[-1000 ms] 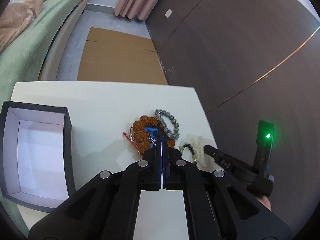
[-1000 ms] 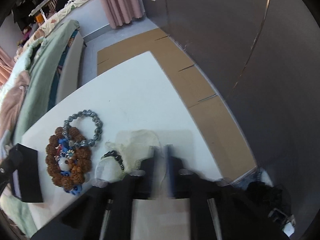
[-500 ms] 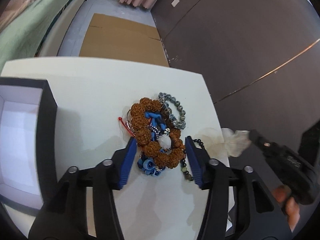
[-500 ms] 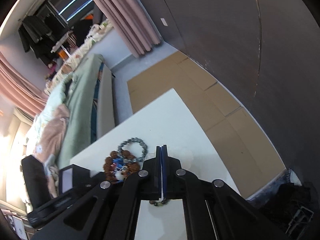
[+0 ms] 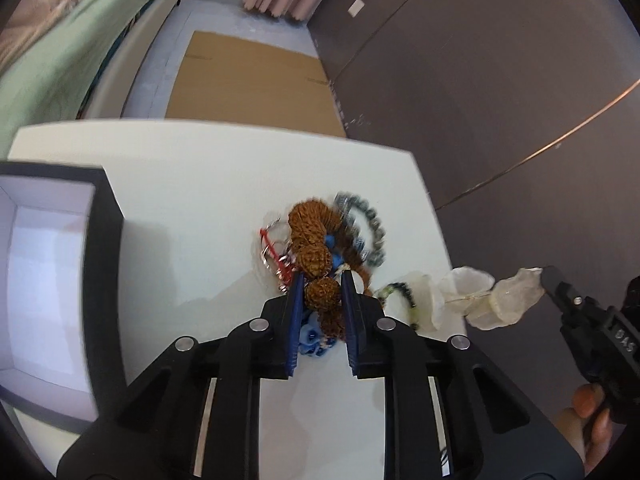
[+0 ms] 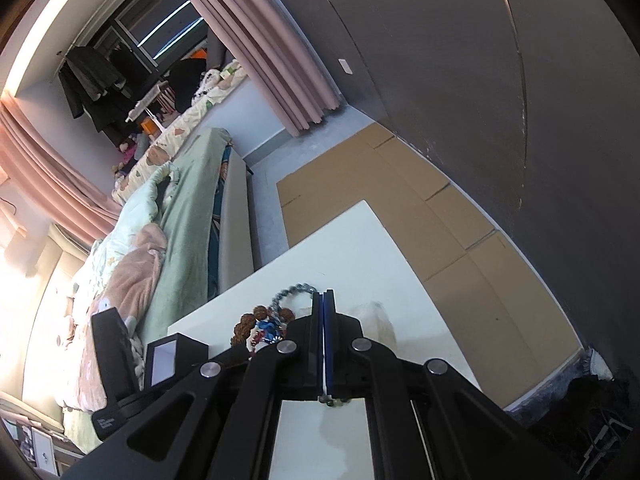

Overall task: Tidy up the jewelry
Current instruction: 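Lift the brown bead bracelet with the left tool and drop it into the black box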

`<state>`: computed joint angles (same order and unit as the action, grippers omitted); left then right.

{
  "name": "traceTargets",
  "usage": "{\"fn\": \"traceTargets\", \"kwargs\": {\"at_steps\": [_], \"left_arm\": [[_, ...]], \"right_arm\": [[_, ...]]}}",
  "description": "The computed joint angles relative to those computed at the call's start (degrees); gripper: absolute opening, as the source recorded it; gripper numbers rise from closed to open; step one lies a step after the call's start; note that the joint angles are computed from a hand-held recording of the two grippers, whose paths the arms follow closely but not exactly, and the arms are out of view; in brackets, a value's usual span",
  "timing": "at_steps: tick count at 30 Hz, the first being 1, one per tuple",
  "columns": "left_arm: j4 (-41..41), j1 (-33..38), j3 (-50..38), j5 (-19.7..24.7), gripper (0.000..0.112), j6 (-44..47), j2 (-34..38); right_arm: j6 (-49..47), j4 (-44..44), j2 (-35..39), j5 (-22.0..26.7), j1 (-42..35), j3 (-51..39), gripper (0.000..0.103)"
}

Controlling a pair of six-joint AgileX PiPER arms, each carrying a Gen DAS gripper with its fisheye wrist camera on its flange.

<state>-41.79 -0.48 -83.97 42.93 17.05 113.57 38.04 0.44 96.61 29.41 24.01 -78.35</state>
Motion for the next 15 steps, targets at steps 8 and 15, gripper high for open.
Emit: {"fn": "traceTargets", "kwargs": {"at_steps": [8, 15], "left_arm": [[-4.9, 2.6, 1.4, 1.2, 0.019, 5.8, -3.9], [-8.8, 7.0, 2.6, 3.0, 0.019, 10.0, -7.2]], "right_arm": [[0.5, -0.6, -1.2, -4.4, 2.2, 0.5, 0.001], [-6.9, 7.3, -0.5, -7.8, 3.7, -0.3, 0.001]]}}
